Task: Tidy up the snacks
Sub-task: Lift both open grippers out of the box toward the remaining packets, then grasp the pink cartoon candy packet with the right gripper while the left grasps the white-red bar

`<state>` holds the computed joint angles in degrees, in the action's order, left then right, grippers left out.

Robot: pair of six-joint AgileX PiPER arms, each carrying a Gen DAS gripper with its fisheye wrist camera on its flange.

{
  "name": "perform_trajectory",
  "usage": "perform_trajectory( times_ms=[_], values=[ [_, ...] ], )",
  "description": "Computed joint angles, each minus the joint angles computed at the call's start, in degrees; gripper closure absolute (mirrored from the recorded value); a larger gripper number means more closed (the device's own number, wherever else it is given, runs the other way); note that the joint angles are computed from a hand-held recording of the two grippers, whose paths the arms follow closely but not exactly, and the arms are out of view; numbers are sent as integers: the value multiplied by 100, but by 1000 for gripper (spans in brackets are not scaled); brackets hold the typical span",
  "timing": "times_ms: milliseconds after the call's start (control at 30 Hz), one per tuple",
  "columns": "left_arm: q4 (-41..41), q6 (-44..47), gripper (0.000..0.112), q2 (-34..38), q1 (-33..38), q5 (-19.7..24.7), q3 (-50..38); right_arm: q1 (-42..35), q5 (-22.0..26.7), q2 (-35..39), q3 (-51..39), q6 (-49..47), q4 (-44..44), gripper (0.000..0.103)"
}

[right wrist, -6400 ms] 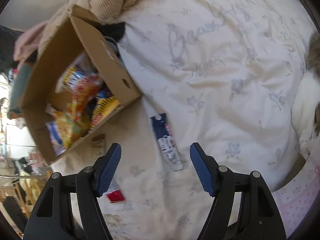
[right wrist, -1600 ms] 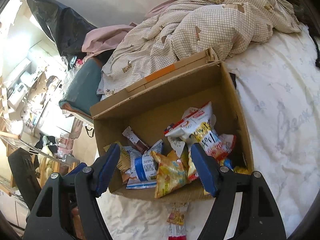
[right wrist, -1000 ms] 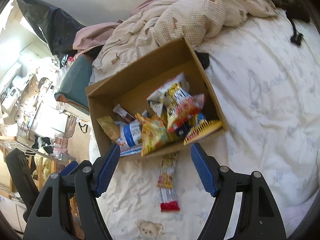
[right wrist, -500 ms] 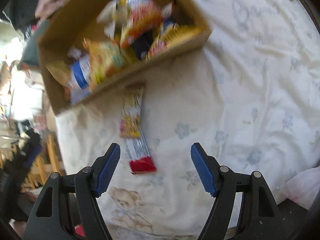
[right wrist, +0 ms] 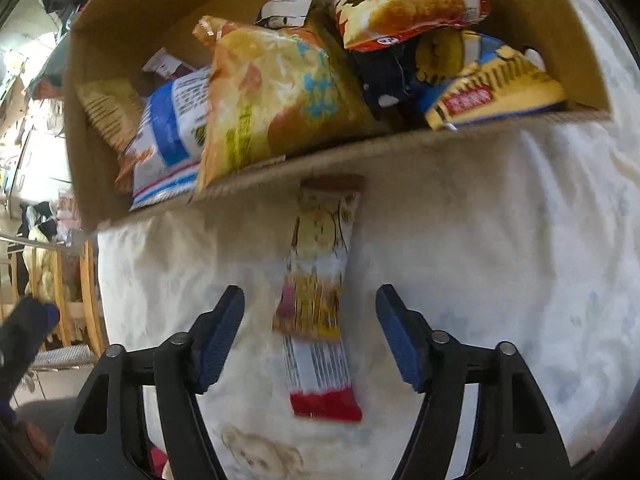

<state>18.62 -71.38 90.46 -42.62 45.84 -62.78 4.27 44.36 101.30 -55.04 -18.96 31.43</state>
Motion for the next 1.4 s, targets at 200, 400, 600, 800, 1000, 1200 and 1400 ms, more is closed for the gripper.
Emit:
perform_trajectory(
  times_ms=[200, 400, 600, 800, 1000, 1200, 1400],
  values=[
    [-138, 95, 29, 163, 95, -31, -82, 24, -294, 201, -82, 133, -92, 72],
    [-191, 136, 29, 578, -45, -7, -297, -263, -56, -245, 72, -125, 24, 75],
    [-619, 880, 30, 1359, -361, -21, -840, -900, 451, -700, 157, -109, -142, 75],
    [-1223, 1626, 32, 2198, -498, 90, -1649, -1439, 752, -1213, 339, -352, -366, 75],
    [-1156, 1607, 36, 2755, -783, -9, -2063, -1763, 800, -1551, 545, -483, -309, 75],
    [-726, 1480, 57, 3216, -1024, 576, -2458, -1912, 808, -1735, 667, -529, -396, 75],
    [-582, 1253, 85, 2852, -1024, 607, -2262, -1659, 576, -1723, 692, -365, -615, 74]
  ],
)
